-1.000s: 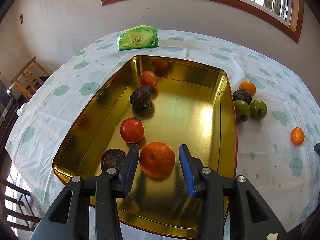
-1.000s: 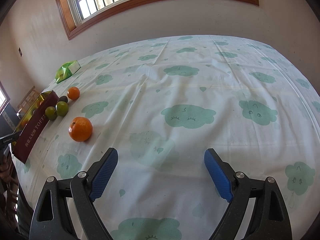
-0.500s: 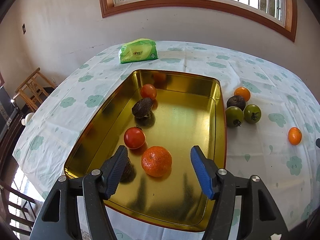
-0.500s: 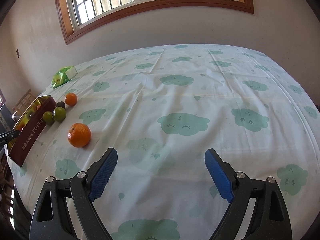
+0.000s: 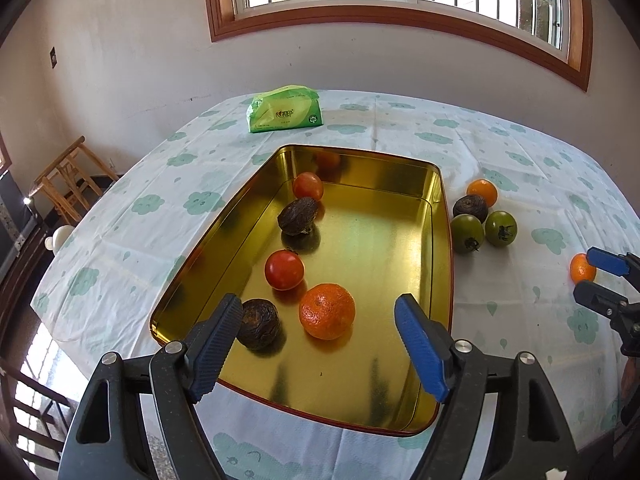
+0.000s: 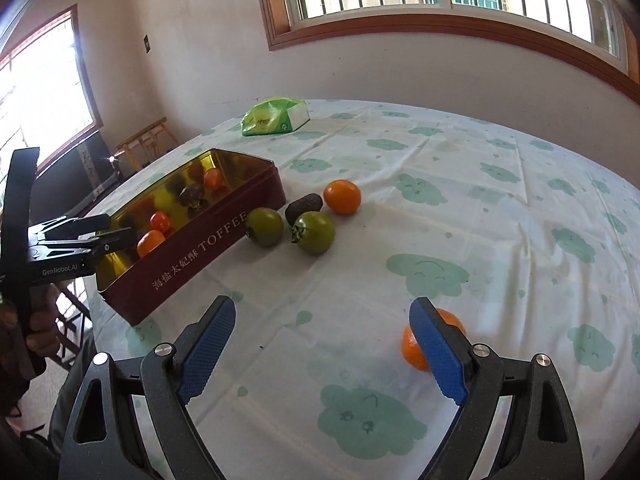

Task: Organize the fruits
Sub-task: 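Withdraw the open left gripper from the tin, then lower the right gripper onto a green tomato and close on it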

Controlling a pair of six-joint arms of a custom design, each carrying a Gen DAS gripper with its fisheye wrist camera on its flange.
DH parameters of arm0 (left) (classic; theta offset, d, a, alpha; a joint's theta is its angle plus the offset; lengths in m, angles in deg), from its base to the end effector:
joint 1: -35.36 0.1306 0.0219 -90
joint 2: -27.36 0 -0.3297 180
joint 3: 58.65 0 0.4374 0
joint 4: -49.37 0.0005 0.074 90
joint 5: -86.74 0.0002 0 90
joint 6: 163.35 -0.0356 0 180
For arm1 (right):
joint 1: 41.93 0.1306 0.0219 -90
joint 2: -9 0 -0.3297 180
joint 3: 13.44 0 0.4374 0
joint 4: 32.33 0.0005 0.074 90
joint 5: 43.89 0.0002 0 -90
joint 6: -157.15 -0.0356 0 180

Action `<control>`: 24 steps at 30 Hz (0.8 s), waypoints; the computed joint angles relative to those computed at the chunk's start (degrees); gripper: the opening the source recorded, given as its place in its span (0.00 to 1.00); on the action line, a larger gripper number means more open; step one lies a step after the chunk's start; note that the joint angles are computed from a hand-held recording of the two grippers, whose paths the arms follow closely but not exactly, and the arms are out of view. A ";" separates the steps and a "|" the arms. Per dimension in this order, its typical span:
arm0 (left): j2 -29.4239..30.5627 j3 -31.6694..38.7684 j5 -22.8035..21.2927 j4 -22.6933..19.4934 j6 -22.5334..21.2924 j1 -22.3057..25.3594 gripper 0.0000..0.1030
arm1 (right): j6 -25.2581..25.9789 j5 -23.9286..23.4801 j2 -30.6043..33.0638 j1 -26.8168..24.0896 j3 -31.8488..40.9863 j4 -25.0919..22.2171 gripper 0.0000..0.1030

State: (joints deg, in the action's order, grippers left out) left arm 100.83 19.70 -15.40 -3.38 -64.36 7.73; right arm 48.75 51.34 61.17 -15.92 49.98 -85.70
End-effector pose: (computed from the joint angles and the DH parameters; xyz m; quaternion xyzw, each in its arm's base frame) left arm 0.3902 -0.1964 0.4031 0.1128 0.9218 -0.0186 0.3703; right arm 0.2980 0.1412 0.4028 -0.0421 0.9122 0.1146 0.3911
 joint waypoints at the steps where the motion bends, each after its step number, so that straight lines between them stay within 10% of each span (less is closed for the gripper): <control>1: -0.08 -0.05 0.13 -0.11 -0.10 0.09 0.74 | -0.74 -0.78 0.82 -0.09 0.16 0.34 0.86; 13: -2.00 -1.06 4.68 -1.40 0.19 0.40 0.74 | -2.47 -1.01 12.44 -0.27 6.85 1.49 0.85; 24: -3.06 -1.61 5.67 -1.21 -0.49 -0.02 0.81 | -1.46 0.66 20.82 -1.72 12.26 0.93 0.63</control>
State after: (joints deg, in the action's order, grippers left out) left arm 97.77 18.09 -9.73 -4.59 -64.86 7.71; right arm 47.29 52.00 81.99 -17.64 62.25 -84.76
